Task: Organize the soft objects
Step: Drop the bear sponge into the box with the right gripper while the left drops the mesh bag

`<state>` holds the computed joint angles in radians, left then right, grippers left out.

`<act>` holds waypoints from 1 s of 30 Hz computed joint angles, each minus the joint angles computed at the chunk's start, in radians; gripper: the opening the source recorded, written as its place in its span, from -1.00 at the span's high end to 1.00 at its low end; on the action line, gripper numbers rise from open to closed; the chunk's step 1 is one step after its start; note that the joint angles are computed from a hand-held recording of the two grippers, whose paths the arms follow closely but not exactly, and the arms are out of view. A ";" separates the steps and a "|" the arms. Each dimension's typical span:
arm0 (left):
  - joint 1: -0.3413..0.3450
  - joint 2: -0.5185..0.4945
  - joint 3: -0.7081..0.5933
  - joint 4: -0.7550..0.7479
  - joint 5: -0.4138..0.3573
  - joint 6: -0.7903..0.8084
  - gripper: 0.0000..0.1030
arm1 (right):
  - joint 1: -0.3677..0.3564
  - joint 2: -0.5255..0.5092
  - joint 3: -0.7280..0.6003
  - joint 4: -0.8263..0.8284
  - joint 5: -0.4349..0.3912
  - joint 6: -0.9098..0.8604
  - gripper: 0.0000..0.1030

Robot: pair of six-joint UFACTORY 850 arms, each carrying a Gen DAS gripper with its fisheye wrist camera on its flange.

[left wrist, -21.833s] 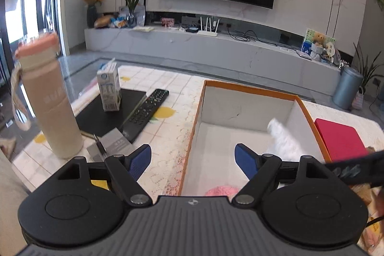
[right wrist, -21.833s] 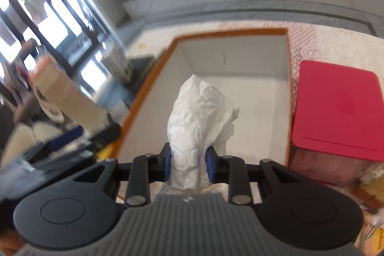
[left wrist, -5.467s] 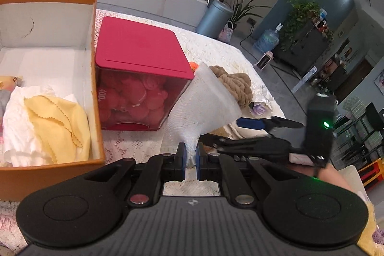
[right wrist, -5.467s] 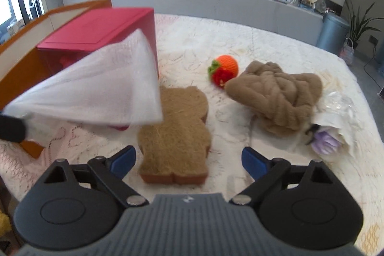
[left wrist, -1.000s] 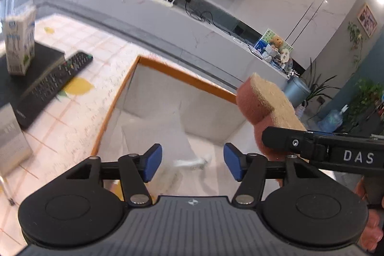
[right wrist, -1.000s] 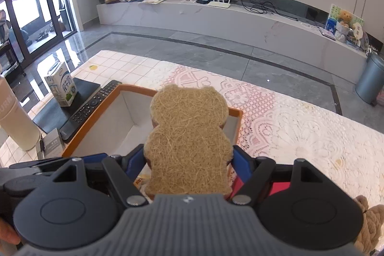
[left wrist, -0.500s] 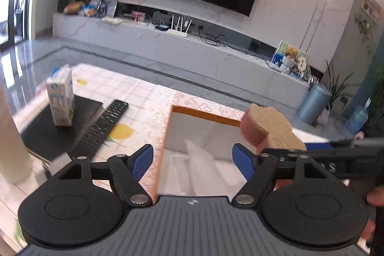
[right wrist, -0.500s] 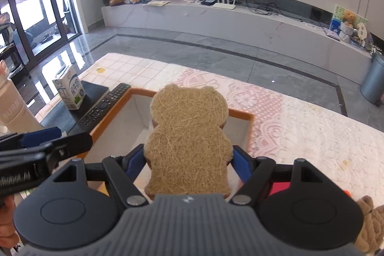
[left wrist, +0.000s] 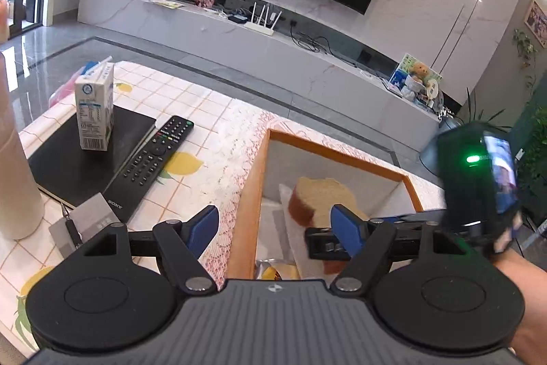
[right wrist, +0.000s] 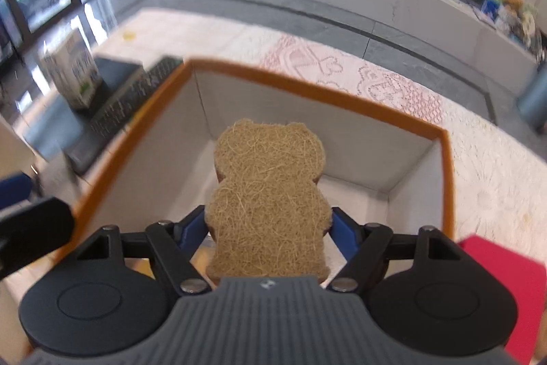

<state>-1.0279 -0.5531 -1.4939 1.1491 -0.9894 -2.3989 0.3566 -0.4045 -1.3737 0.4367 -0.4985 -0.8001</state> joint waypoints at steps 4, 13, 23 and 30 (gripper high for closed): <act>0.009 -0.005 -0.002 -0.014 0.014 0.002 -0.70 | 0.023 -0.021 -0.007 -0.092 0.038 0.057 -0.45; 0.019 0.007 0.017 -0.048 0.046 -0.015 -0.70 | -0.004 -0.065 -0.058 0.031 -0.062 0.021 -0.47; -0.008 -0.007 -0.019 -0.064 -0.101 -0.008 -0.70 | -0.030 0.001 0.007 0.199 -0.034 -0.250 -0.95; -0.017 -0.041 -0.080 -0.073 -0.147 0.107 -0.70 | -0.032 0.082 0.083 0.309 0.007 -0.462 -0.95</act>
